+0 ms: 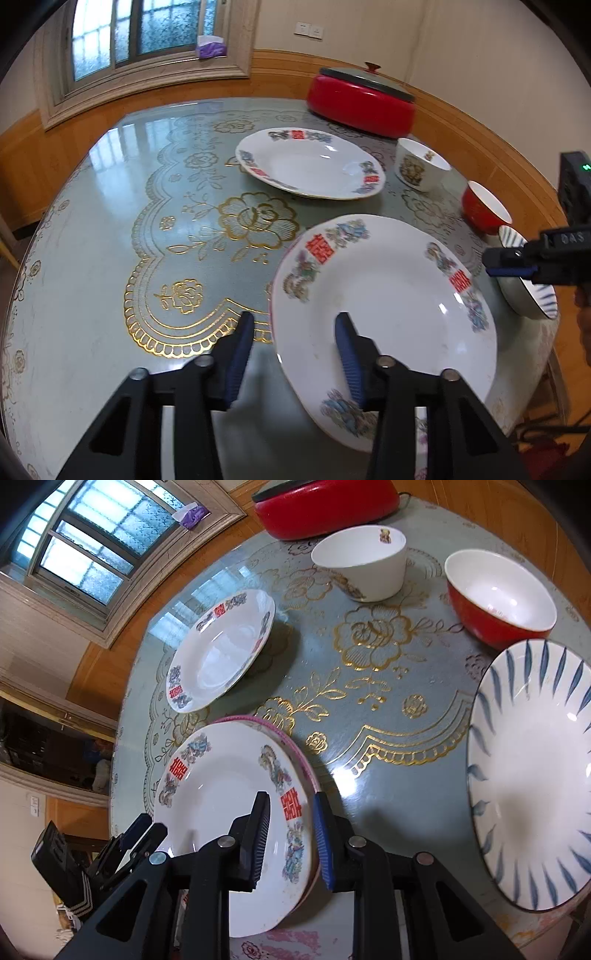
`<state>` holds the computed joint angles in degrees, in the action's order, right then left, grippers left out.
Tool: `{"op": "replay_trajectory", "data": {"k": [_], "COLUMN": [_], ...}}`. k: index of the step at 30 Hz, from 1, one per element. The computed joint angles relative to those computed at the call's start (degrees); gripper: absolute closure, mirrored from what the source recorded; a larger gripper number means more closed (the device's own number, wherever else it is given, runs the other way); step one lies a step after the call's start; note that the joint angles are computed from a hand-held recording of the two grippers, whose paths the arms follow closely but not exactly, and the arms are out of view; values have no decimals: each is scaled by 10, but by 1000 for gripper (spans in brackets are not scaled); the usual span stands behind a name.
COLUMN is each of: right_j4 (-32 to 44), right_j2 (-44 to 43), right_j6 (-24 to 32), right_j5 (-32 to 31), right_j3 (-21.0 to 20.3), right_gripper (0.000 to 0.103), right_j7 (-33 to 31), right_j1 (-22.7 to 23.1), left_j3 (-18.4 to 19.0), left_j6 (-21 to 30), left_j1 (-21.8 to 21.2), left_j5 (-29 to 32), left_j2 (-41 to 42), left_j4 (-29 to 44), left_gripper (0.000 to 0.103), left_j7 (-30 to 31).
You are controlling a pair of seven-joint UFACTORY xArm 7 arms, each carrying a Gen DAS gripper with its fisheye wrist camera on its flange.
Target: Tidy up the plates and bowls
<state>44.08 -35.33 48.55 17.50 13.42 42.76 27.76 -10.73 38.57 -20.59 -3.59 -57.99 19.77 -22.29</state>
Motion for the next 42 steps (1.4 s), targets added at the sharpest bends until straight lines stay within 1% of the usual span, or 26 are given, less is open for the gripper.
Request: {"op": "replay_trajectory", "data": {"k": [1,4,5,6,7,8,10,13,16,20,21,22,26,30,35,39,42], "right_j4": [1,-4,-5,-6,-8,-9,-6,-12,-18,-16,-15,-14,-7,-3,2,5,2], "right_j2": [1,2,5,8,11,12,17,17,16,20,21,22,31,35,40,44,40], "right_j6": [4,12,12,10,7,9,13,4,-4,-11,-11,-12,-9,-3,-5,-2,1], "right_j5": [-1,8,11,14,17,13,-3,-2,0,-10,-11,-12,-14,-5,-13,-12,5], "right_j3": [-1,-4,-4,-3,-2,1,10,9,7,9,7,6,2,-1,4,2,-7], "right_gripper": [79,79,80,82,86,88,93,95,96,96,96,96,96,95,95,95,91], "right_j7": [-1,-6,-9,-13,-18,-20,-19,-19,-21,-18,-18,-19,-32,-40,-45,-50,-53], "right_j1": [0,6,9,12,16,16,12,13,15,10,10,9,11,14,10,10,14], "left_j3": [-5,-22,-25,-21,-9,-5,-11,-13,-21,-41,-42,-40,-28,-35,-44,-33,-21], "left_j6": [5,9,9,6,3,1,-7,-15,-14,-7,-4,1,19,21,17,16,25], "left_j1": [-1,2,4,0,-11,-15,-17,-21,-9,28,34,35,20,18,24,19,10], "left_j5": [3,17,21,21,12,6,4,2,10,40,47,51,46,46,59,57,51], "left_j2": [-2,-6,-4,-1,8,17,31,46,37,7,4,5,23,19,30,33,39], "left_j4": [1,4,5,6,9,11,16,20,21,19,18,18,18,13,18,18,26], "left_gripper": [74,76,81,85,90,90,90,91,90,89,89,85,84,85,86,86,83], "left_j7": [0,-4,-6,-4,3,5,4,3,-11,-44,-48,-48,-40,-54,-64,-65,-50]}}
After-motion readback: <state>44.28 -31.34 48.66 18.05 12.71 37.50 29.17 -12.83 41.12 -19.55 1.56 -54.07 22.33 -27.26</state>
